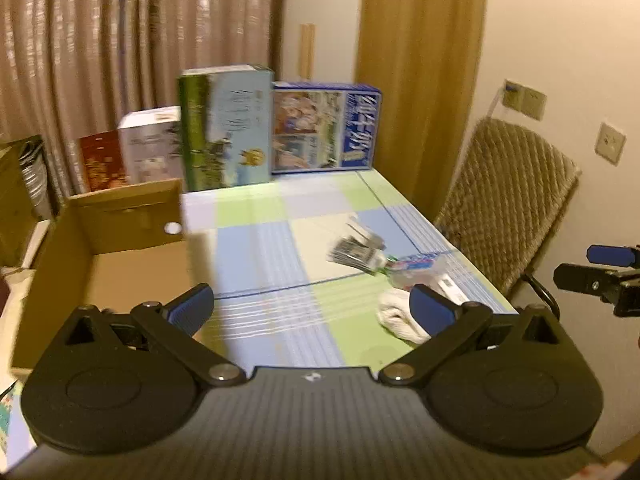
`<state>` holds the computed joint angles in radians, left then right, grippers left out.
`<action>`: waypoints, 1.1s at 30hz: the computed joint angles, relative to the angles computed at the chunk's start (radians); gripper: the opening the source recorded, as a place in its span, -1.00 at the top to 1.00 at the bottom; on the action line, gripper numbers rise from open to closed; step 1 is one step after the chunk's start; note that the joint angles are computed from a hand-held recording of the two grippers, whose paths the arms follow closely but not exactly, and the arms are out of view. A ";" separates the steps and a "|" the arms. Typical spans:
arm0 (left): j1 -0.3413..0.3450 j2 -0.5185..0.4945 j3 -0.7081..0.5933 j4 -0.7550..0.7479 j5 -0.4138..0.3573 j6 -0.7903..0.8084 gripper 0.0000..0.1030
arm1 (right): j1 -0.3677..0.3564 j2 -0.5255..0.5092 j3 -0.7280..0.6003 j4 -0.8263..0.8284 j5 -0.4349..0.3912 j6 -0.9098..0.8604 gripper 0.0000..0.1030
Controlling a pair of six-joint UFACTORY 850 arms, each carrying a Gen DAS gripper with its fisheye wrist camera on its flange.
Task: Organize objects
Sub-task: 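Move both tools back over the table toward the remaining items, then grasp the white cloth bundle with the left tool while the right grasps the white box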
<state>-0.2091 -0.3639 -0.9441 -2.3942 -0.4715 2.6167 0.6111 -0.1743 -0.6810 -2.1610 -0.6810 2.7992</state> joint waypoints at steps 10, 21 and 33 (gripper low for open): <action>-0.081 -0.140 -0.104 0.089 0.028 -0.018 -0.98 | -0.059 -0.051 0.045 -0.049 0.019 0.045 -0.97; -0.120 -0.326 -0.272 0.238 0.052 -0.131 -0.83 | -0.150 -0.215 -0.047 -0.169 0.085 0.109 -0.63; -0.157 -0.505 -0.467 0.501 0.034 -0.332 -0.50 | -0.234 -0.354 -0.152 -0.310 0.174 0.181 -0.12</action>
<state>-0.3664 -0.8685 -1.4116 -1.8935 -0.4374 2.2843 0.3773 -0.5280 -0.8333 -2.4708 -0.5067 2.9805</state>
